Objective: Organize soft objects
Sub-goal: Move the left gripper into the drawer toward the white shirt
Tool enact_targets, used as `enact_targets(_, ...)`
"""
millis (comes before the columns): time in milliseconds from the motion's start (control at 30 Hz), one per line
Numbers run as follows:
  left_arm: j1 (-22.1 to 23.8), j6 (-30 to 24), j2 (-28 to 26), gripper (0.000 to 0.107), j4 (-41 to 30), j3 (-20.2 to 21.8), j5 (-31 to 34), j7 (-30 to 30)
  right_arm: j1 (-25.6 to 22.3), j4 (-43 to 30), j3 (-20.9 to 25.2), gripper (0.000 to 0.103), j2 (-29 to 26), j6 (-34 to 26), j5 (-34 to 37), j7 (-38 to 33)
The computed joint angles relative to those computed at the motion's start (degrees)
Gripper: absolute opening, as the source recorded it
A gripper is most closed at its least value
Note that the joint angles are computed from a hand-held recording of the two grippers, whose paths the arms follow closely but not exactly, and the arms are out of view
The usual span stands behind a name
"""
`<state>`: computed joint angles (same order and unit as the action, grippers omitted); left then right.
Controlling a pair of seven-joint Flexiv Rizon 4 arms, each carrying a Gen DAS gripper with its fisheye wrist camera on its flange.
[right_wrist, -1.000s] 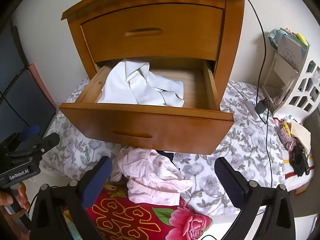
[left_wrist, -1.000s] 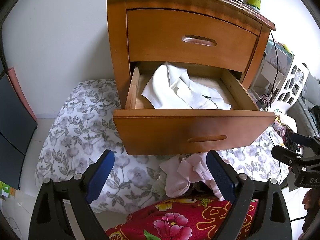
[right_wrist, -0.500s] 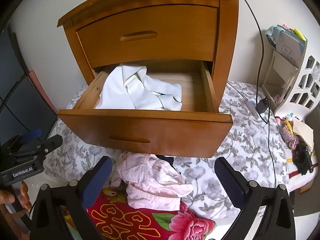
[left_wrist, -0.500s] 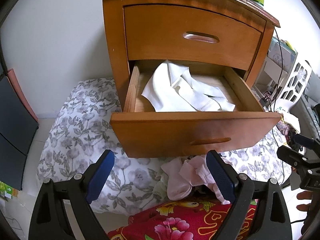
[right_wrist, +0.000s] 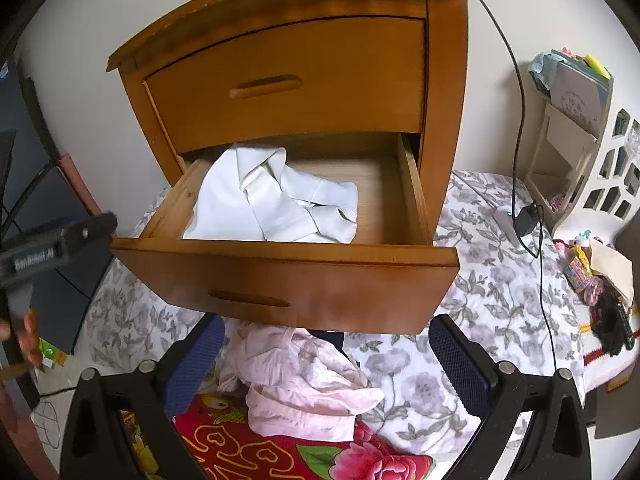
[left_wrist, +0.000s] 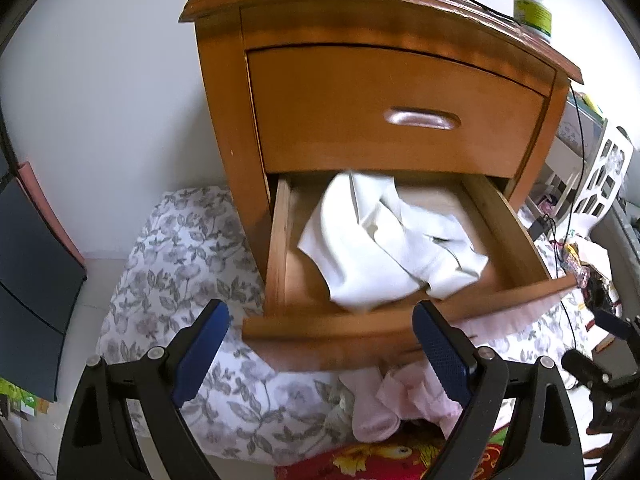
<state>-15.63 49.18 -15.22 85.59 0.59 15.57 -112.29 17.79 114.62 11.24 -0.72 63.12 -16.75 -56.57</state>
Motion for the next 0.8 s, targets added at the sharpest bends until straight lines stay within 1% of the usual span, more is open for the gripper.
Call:
enact_targets(67,0.3,-0.8,-1.1,0.093,-1.6,-0.1,-0.2,0.7,0.1,-0.3,0.0,0.103,-0.3,-0.3,0.6,-0.9)
enact_targets(133,0.5,-1.3,-2.1,0.093,-3.2,-0.2,-0.6,1.8,0.3,-1.0,0.2,0.103,-0.8,-0.4,3.2,-2.9)
enact_targets(200,0.4,-2.1,-3.2,0.093,-4.9,-0.1,-0.8,2.5,0.3,-1.2,0.2,0.103,-1.2,-0.3,4.3,-3.5)
enact_targets(333,0.5,-3.3,-5.4,0.093,-7.9,-0.1,-2.1,4.5,0.2,-1.1,-0.2,0.103,-1.6,0.7,4.0,-2.7)
enact_targets(467,0.5,-5.5,-8.1,0.093,-11.7,0.1,-3.6,6.5,-0.1,-1.1,-0.5,0.103,-2.0,1.9,3.0,-1.9)
enact_targets(633,1.1,-9.9,-12.4,0.093,-17.7,-0.1,-6.3,9.9,-0.4,-1.5,-0.7,0.103,-2.7,3.3,3.5,-1.6)
enact_targets(733,1.0,-13.7,-15.3,0.093,-21.7,0.3,-7.3,11.2,-0.6,-2.3,-0.3,0.103,-3.0,3.2,6.8,-3.5)
enact_targets(800,1.4,-17.0,-17.7,0.093,-24.8,0.1,-8.8,12.2,-0.5,-3.1,0.0,0.103,-3.3,1.7,8.5,-5.6)
